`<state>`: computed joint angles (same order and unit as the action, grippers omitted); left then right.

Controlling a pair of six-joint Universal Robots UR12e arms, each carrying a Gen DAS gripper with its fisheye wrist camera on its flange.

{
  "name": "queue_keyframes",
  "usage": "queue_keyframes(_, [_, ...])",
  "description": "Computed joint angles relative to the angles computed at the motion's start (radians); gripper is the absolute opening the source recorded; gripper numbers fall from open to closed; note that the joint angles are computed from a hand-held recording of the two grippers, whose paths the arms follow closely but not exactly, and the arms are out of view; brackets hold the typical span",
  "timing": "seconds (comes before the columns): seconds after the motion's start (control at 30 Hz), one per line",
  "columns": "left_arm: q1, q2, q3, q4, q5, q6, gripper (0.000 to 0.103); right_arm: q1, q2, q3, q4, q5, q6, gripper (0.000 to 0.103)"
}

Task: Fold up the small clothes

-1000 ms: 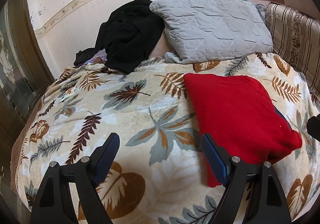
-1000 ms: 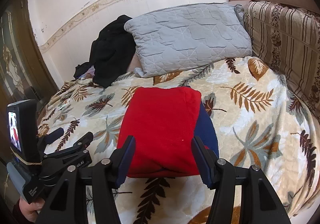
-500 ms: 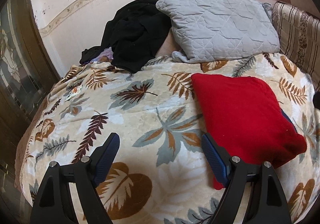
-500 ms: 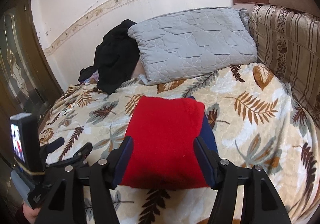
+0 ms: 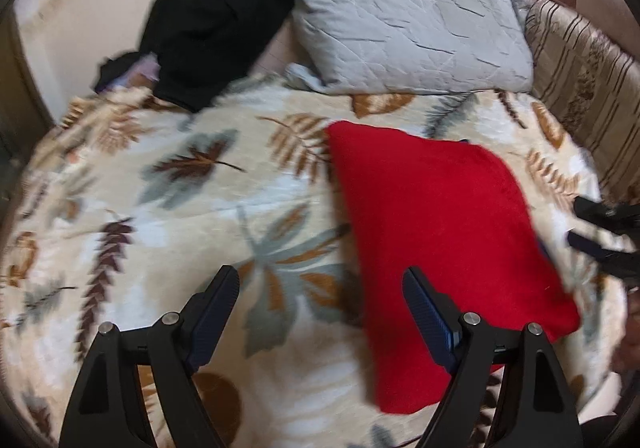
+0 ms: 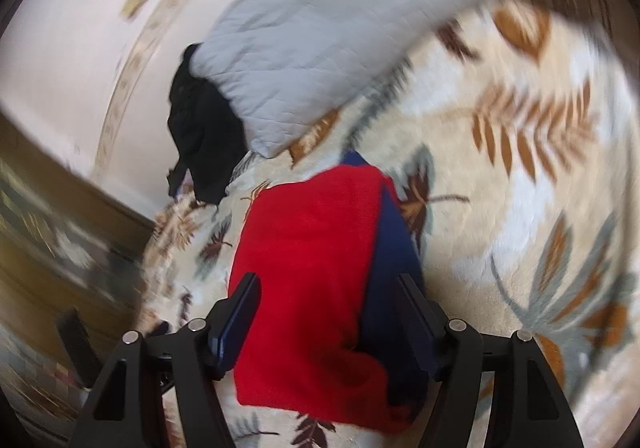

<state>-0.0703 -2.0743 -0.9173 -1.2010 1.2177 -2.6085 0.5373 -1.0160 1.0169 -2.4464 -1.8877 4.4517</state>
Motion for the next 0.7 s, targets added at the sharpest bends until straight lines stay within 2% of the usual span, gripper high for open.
queue_keyframes(0.1, [0.002,-0.029,0.052,-0.095,-0.053,-0.005,0.084,-0.030,-0.028,0.084,-0.092,0.075,0.071,0.073])
queue_keyframes(0.27, [-0.007,-0.094,0.159,-0.310,-0.090,0.026,0.084,-0.054,-0.036,0.116,-0.092,0.132,0.092,0.074])
queue_keyframes(0.33, [-0.002,-0.112,0.189,-0.377,-0.143,0.029,0.084,-0.063,-0.031,0.116,-0.092,0.169,0.083,0.074])
queue_keyframes(0.43, [0.001,-0.154,0.262,-0.526,-0.203,0.067,0.084,-0.075,-0.017,0.111,-0.109,0.223,0.079,0.074])
queue_keyframes(0.6, [-0.005,-0.160,0.257,-0.541,-0.234,0.071,0.082,-0.091,0.025,0.085,-0.144,0.321,0.083,0.074])
queue_keyframes(0.67, [-0.006,-0.153,0.243,-0.523,-0.242,0.063,0.075,-0.089,0.040,0.063,-0.143,0.320,0.063,0.075])
queue_keyframes(0.7, [-0.005,-0.153,0.243,-0.519,-0.246,0.058,0.068,-0.087,0.047,0.051,-0.137,0.319,0.050,0.075])
